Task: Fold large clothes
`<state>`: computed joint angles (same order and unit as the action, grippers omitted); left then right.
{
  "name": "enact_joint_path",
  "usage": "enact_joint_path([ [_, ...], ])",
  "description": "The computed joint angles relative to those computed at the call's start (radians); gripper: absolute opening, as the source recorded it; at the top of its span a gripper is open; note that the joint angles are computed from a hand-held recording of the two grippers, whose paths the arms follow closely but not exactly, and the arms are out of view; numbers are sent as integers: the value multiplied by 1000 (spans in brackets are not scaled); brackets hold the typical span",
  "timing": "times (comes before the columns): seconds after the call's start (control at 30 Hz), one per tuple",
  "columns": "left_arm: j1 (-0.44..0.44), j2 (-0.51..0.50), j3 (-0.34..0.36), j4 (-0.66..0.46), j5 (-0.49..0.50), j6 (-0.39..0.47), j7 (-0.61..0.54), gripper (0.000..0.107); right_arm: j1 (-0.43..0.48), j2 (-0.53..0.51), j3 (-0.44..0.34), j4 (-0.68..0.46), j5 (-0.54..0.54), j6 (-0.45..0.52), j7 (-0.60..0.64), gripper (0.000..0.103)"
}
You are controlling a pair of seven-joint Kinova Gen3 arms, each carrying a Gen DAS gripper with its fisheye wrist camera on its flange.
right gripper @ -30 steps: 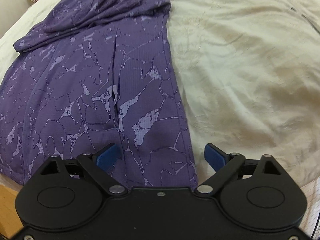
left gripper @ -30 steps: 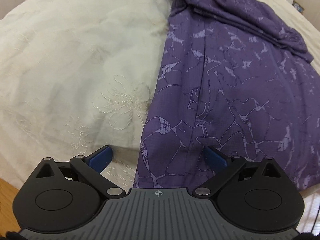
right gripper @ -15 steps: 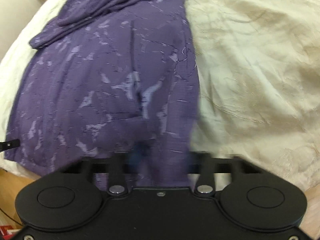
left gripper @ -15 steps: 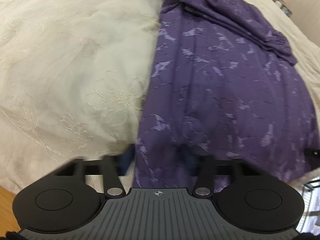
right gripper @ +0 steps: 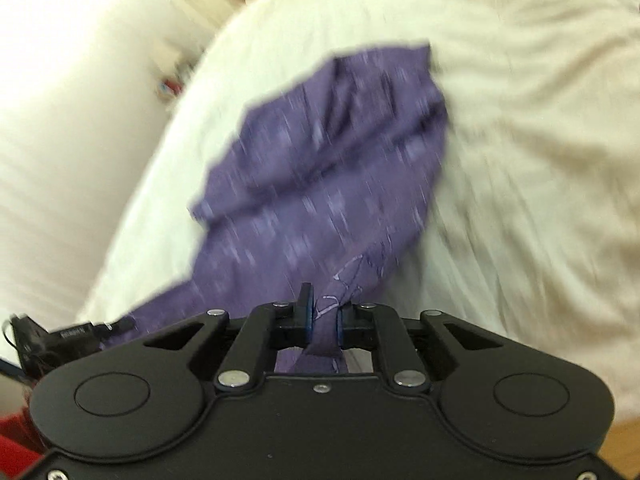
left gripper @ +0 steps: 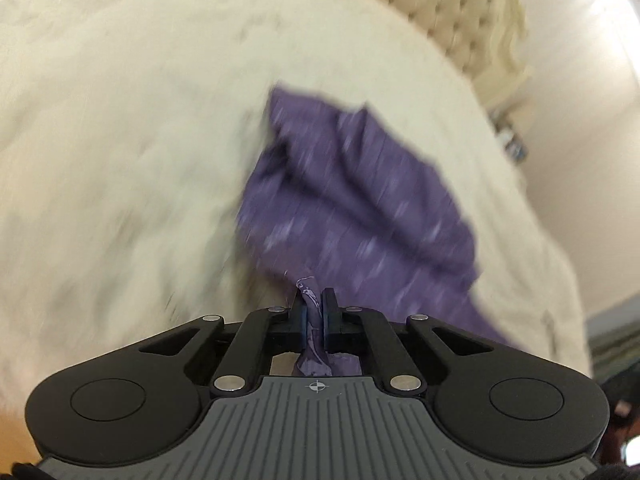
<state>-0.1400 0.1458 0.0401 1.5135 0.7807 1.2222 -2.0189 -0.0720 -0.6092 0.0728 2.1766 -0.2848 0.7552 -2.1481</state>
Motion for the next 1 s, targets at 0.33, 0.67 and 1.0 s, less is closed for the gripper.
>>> enact_joint_path([
  [0.33,52,192,92,-245,101,-249,156,6,68,167,70,-61,-12,-322,-20,18],
  [0.67,150,419,174,-543,-81,-331,340,6,268,433,-89,-173,144,-466,-284,18],
  [1.0,235,549,145,-743,-282,-267,549,7,202,622,65,-349,-57,-326,18,18],
])
